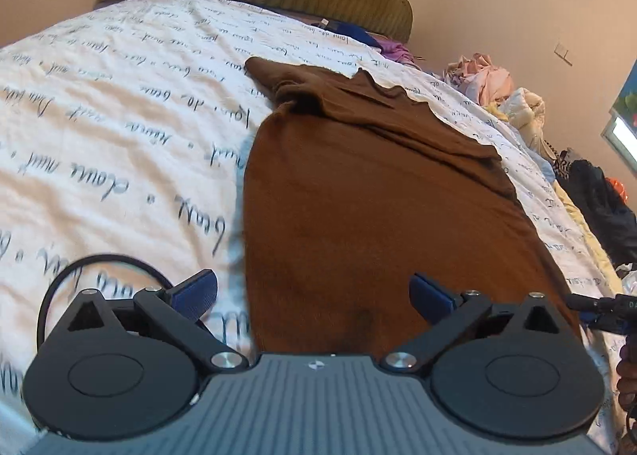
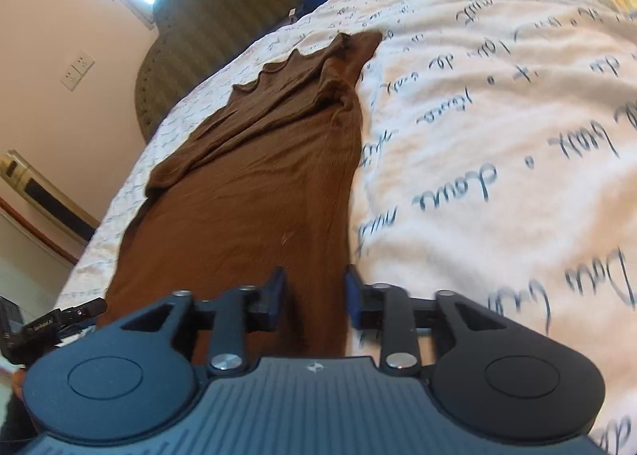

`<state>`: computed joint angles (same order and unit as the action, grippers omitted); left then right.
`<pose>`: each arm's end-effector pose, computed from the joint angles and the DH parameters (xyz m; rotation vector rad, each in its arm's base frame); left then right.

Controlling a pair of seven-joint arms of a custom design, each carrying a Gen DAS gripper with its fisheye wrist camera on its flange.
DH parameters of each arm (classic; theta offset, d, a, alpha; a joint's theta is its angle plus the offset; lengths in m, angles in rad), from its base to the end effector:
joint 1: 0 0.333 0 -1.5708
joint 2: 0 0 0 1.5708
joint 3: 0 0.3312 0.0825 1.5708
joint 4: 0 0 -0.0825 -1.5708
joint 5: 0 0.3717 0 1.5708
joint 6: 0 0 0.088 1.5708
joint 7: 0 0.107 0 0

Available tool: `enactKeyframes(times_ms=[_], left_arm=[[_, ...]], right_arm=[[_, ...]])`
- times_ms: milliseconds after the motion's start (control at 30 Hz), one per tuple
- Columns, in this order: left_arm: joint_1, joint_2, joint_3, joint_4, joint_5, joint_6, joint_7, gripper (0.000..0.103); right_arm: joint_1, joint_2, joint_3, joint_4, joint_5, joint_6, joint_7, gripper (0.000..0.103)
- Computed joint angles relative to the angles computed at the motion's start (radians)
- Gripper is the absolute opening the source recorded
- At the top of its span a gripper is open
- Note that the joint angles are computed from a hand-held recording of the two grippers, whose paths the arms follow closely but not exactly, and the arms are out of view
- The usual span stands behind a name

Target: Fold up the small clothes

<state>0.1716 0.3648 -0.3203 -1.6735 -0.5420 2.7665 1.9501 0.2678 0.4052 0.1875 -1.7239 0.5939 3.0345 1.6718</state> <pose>0.6951 -0.0486 0.5007 -1.8489 1.9061 -1.1402 0.6522 0.2489 0.4710 -1.3447 1.7469 -0.0971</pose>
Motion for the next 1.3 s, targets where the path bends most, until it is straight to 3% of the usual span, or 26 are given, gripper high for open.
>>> enactKeyframes(times_ms=[100,133,167,200,233,267,300,367,433,533,600,633,667,700,767,833,900,933,967,1033,1100,1200,1300], left_arm=[[0.024,-0.038,-0.039,-0.076,-0.083,0.051,0.082,0.097],[0.008,-0.045,-0.026,-0.087,-0.066,0.065,0.076,0.087],[-0.019,-0.051,0.001,-0.094,-0.025,0.078,0.042,0.053],[-0.047,-0.051,0.037,-0.087,0.038,0.07,-0.012,0.028],[-0.057,-0.044,0.058,-0.067,0.078,0.036,-0.058,0.011],[-0.042,-0.037,0.052,-0.049,0.072,0.003,-0.069,0.011],[-0.034,-0.036,0.051,-0.042,0.075,-0.007,-0.07,0.011],[-0.056,-0.053,0.085,-0.063,0.16,0.027,-0.098,0.011],[-0.023,-0.062,0.054,-0.073,0.133,0.02,-0.051,0.012],[0.001,-0.07,0.031,-0.09,0.073,0.018,-0.034,0.018],[0.055,-0.092,-0.02,-0.102,-0.078,-0.028,0.046,0.047],[0.087,-0.108,-0.046,-0.112,-0.186,-0.063,0.114,0.078],[0.115,-0.13,-0.066,-0.131,-0.296,-0.098,0.178,0.098],[0.129,-0.153,-0.073,-0.154,-0.381,-0.119,0.226,0.099],[0.13,-0.179,-0.058,-0.18,-0.441,-0.204,0.242,0.094],[0.113,-0.205,-0.044,-0.22,-0.499,-0.202,0.264,0.09],[0.088,-0.208,-0.021,-0.223,-0.495,-0.211,0.263,0.054],[0.074,-0.196,-0.001,-0.206,-0.452,-0.246,0.205,0.004],[0.063,-0.18,0.021,-0.184,-0.414,-0.287,0.134,0.008],[0.037,-0.18,0.052,-0.176,-0.387,-0.284,0.122,0.008],[-0.006,-0.212,0.083,-0.199,-0.312,-0.194,0.143,0.008],[-0.048,-0.208,0.133,-0.196,-0.197,-0.19,0.091,0.01],[-0.06,-0.203,0.134,-0.21,-0.198,-0.159,0.123,0.014]], right_arm=[[-0.118,-0.028,0.167,-0.051,0.173,0.029,-0.16,0.057],[-0.154,-0.028,0.218,-0.058,0.218,0.042,-0.203,0.057],[-0.163,-0.024,0.241,-0.056,0.291,0.054,-0.27,0.057],[-0.143,-0.021,0.229,-0.054,0.316,0.07,-0.293,0.045],[-0.106,-0.024,0.182,-0.056,0.271,0.056,-0.254,0.026],[-0.06,-0.028,0.115,-0.053,0.205,0.01,-0.191,0.004],[-0.035,-0.032,0.083,-0.057,0.189,0.006,-0.185,0.004],[-0.041,-0.047,0.088,-0.077,0.208,0.021,-0.212,0.004],[-0.023,-0.07,0.062,-0.11,0.192,0.049,-0.195,0.003],[-0.128,-0.062,0.188,-0.108,0.357,0.047,-0.342,0.004],[-0.131,-0.07,0.194,-0.105,0.436,0.027,-0.353,0.006],[-0.129,-0.082,0.188,-0.108,0.463,0.0,-0.348,0.008],[-0.132,-0.096,0.188,-0.115,0.499,-0.02,-0.357,0.014],[-0.148,-0.112,0.206,-0.123,0.566,-0.043,-0.412,0.023],[-0.179,-0.139,0.227,-0.136,0.689,-0.128,-0.523,0.031],[-0.178,-0.147,0.219,-0.14,0.746,-0.203,-0.556,0.031],[-0.159,-0.132,0.209,-0.126,0.797,-0.215,-0.597,0.031],[-0.154,-0.12,0.206,-0.113,0.846,-0.214,-0.641,0.028],[-0.146,-0.109,0.199,-0.101,0.877,-0.212,-0.662,0.007],[-0.127,-0.098,0.178,-0.085,0.901,-0.217,-0.7,0.005],[-0.093,-0.114,0.146,-0.091,0.853,-0.198,-0.672,0.005],[-0.006,-0.151,0.049,-0.146,0.646,-0.155,-0.484,0.004],[-0.013,-0.147,0.051,-0.153,0.737,-0.163,-0.558,0.004]])
